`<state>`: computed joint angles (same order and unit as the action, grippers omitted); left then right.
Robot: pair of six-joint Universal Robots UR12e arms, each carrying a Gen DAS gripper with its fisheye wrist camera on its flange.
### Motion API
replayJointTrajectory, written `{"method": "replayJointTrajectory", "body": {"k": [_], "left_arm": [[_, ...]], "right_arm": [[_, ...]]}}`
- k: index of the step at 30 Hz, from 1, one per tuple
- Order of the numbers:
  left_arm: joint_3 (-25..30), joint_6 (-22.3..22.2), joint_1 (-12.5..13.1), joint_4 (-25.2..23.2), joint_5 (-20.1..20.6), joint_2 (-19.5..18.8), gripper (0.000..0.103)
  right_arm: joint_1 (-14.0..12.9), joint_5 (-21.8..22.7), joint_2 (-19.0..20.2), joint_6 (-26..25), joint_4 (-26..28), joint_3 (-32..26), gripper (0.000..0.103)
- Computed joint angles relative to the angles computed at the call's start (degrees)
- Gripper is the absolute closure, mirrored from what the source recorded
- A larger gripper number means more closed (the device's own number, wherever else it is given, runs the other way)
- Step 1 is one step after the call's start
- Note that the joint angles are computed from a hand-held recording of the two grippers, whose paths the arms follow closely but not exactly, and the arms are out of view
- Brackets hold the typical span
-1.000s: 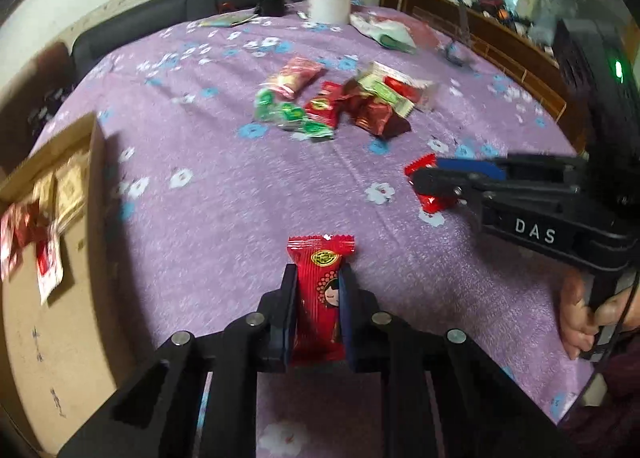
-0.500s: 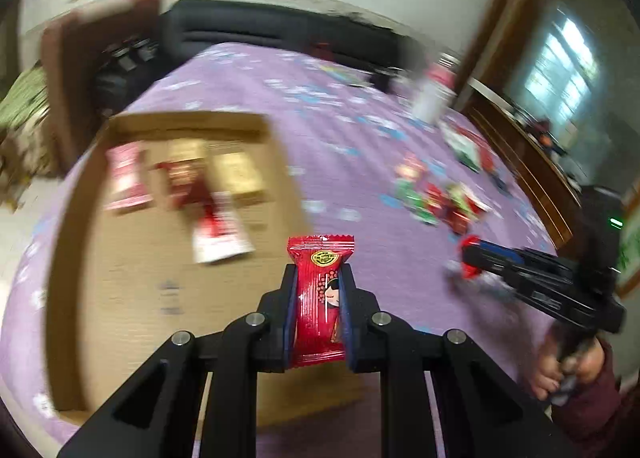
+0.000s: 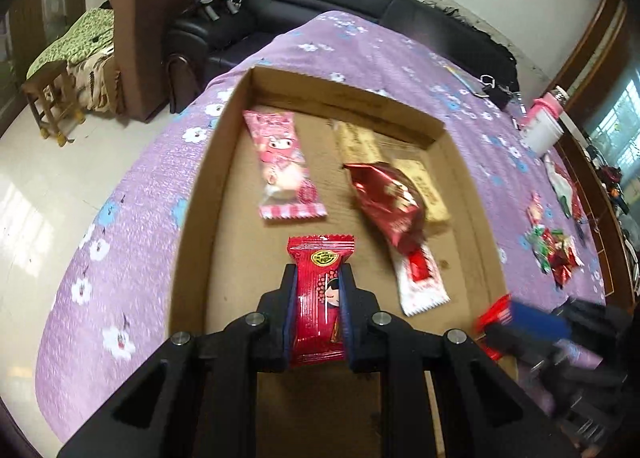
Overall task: Organize snacks
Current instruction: 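Carry both candies over the box and open both grippers, then move both open grippers back toward the remaining snacks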
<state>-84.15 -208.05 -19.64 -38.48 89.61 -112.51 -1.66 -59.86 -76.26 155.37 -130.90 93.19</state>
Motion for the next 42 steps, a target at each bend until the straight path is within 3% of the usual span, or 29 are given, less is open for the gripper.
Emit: {"method": "replayJointTrajectory", "body": {"k": [5, 8, 10, 12, 13, 17, 20, 22, 23, 27, 31, 36, 39, 42], "left_arm": [[-0.9, -0.5, 0.5, 2.3, -1.9, 0.2, 0.084], [-1.8, -1.5, 1.0, 4.5, -4.7, 0.7, 0.074], [-2.6, -1.7, 0.9, 6.5, -5.4, 1.3, 0.058], [-4.0, -2.3, 0.3, 9.2, -3.0, 2.5, 0.038], [-4.8, -2.6, 0.2, 10.7, -2.3, 3.0, 0.033], [-8.8, -4.7, -0.4, 17.3, -1.1, 5.7, 0.032], [-10.3, -6.3, -0.6, 18.2, 0.3, 6.7, 0.031], [-11.0, -7.2, -0.3, 17.7, -0.1, 7.1, 0.031], [-11.3, -7.8, -0.2, 17.0, 0.0, 7.4, 0.031], [-12.6, -9.0, -0.1, 16.1, 1.1, 8.6, 0.031], [-12.9, -9.0, -0.6, 16.1, 2.1, 8.9, 0.031], [-12.2, -7.7, -1.5, 16.5, 1.1, 8.4, 0.030], [-11.1, -6.1, -2.2, 15.8, 0.3, 7.8, 0.030], [-9.9, -4.5, -3.2, 15.1, -0.3, 6.9, 0.030]], "right_arm": [[2.6, -2.9, 1.8, 0.4, 1.4, -1.4, 0.081], [2.6, -2.3, 2.0, 0.8, 3.0, -1.7, 0.078], [2.3, -1.8, 2.0, 1.3, 3.6, -1.9, 0.071], [1.7, -1.0, 1.8, 2.1, 2.9, -1.9, 0.070], [1.5, -0.7, 1.9, 3.0, 2.0, -2.1, 0.070], [2.0, -3.7, 3.1, 7.2, -3.0, -4.2, 0.070], [3.5, -7.8, 5.3, 9.9, -6.4, -7.1, 0.070], [4.1, -8.8, 6.8, 11.1, -5.8, -9.2, 0.070], [4.3, -8.4, 7.5, 11.4, -4.5, -10.2, 0.070], [3.7, 1.9, 9.1, 8.1, 5.6, -12.7, 0.069], [3.5, 4.6, 6.5, 2.0, 7.0, -9.8, 0.070], [1.1, 4.2, 1.6, 0.4, 1.2, -3.5, 0.067], [-2.5, 5.5, -0.9, 2.4, -1.7, -0.3, 0.055], [-6.4, 5.1, -2.8, 5.6, -5.4, 2.5, 0.055]]}}
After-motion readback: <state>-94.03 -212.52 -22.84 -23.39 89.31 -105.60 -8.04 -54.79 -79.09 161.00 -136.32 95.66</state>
